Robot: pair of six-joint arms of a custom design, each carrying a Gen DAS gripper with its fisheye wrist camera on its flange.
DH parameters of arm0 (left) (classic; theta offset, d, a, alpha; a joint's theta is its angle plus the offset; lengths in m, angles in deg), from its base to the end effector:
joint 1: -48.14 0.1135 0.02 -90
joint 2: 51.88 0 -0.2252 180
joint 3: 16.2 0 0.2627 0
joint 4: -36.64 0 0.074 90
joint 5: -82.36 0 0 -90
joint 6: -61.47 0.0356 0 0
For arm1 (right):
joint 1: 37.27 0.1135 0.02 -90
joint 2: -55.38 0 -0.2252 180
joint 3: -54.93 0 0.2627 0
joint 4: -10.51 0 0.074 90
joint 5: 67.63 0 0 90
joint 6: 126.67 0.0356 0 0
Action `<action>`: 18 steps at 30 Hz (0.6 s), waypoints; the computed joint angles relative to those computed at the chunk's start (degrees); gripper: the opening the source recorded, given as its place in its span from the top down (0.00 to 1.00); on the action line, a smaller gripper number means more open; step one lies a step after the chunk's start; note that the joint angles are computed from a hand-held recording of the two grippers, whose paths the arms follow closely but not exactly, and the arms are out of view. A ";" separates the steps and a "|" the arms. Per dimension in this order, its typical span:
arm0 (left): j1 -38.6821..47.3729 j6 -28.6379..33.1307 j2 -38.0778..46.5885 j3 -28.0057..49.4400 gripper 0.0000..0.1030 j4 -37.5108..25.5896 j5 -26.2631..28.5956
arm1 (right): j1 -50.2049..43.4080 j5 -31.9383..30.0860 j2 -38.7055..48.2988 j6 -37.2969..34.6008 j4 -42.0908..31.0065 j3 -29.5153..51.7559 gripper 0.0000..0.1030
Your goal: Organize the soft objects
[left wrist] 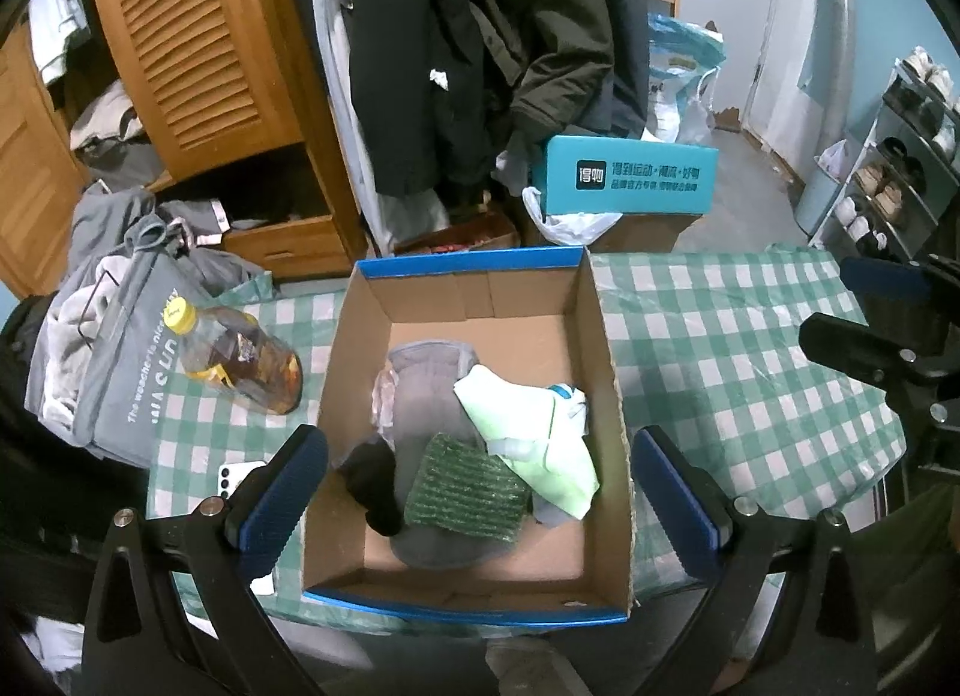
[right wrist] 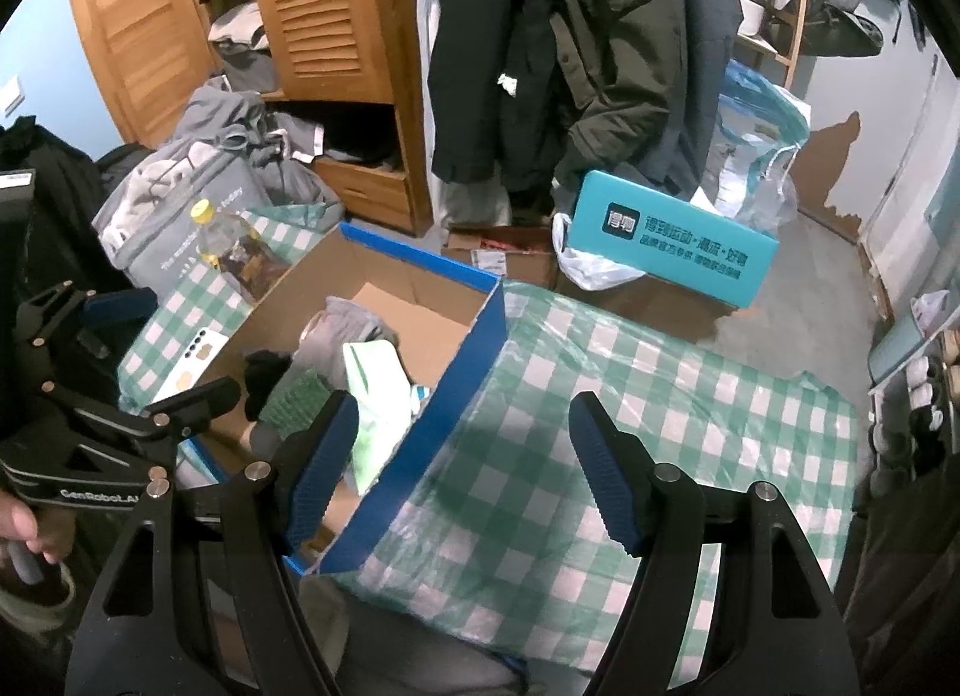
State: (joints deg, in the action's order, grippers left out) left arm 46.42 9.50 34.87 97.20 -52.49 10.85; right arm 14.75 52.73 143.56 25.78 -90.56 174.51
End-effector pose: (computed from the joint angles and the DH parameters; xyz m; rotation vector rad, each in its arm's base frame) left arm 0.2913 -0.0200 0.3606 0.9743 2.3926 -0.2023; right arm 0.1825 0.2045 0.3773 0.3498 2.4890 0.0099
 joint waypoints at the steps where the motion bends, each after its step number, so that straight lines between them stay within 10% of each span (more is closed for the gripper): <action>1: -0.21 -0.31 -0.08 -0.10 0.01 0.17 -0.24 | 0.04 0.04 -0.20 0.33 -0.14 -0.26 0.30; 18: -2.25 -0.30 -2.87 -2.20 0.01 1.30 -2.02 | -0.03 -0.08 -2.21 0.97 0.55 -3.27 0.30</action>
State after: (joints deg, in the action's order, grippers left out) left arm 44.17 9.20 32.00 95.00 -51.19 8.83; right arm 14.72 52.66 141.35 26.75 -90.01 171.24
